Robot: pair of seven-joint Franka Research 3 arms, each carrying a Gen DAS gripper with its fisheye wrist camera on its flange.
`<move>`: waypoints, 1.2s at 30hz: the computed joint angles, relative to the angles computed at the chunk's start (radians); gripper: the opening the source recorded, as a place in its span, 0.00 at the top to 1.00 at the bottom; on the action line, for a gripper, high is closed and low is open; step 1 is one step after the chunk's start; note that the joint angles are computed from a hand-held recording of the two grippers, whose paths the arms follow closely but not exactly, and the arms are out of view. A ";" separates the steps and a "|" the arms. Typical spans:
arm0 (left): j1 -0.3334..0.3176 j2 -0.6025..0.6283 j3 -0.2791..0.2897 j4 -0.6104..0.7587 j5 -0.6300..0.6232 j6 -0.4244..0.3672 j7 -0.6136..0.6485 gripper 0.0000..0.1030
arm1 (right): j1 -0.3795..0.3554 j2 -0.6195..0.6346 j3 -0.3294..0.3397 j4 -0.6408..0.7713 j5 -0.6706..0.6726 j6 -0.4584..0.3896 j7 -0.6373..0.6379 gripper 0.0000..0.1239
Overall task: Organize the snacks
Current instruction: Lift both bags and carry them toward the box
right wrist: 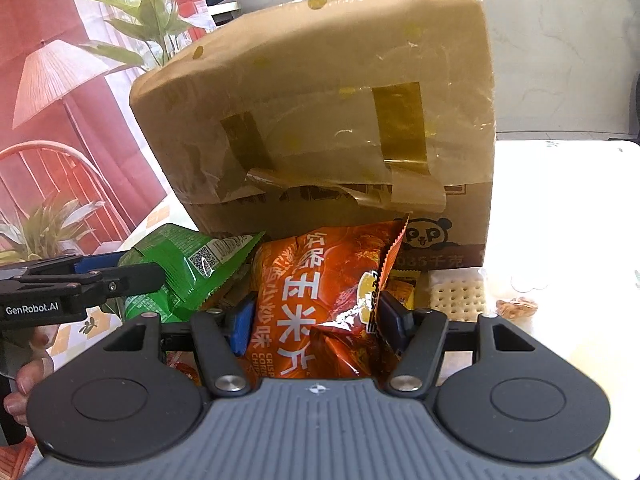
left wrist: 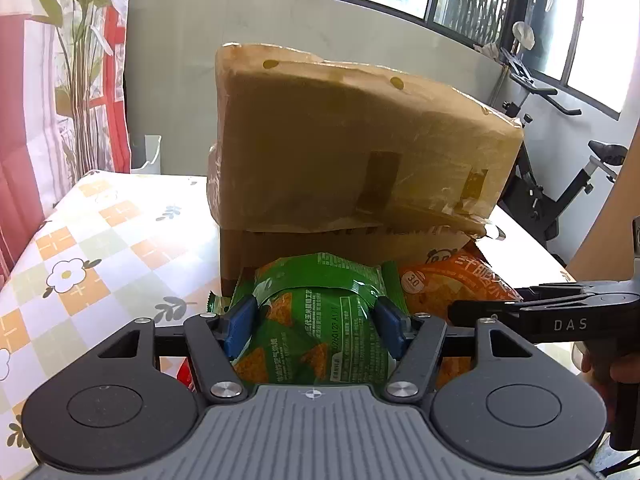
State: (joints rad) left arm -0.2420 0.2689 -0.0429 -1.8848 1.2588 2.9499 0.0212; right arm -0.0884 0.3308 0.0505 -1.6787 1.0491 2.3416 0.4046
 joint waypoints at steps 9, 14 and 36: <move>-0.004 -0.022 0.004 -0.006 0.110 -0.007 -0.104 0.37 | -0.016 -0.021 -0.003 -0.015 0.041 -0.022 -0.030 0.49; 0.007 -0.058 -0.020 -0.026 0.174 -0.037 -0.167 0.38 | -0.024 -0.044 -0.010 -0.031 0.077 -0.051 -0.053 0.49; 0.072 -0.168 -0.108 -0.060 0.360 -0.097 -0.337 0.41 | -0.044 -0.124 -0.057 -0.037 0.310 -0.156 -0.190 0.49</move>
State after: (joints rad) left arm -0.1705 0.1012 -0.1505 -1.9443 1.6191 2.8524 -0.3157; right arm -0.1323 0.2067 -0.0065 -1.7154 1.3593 2.1852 0.2149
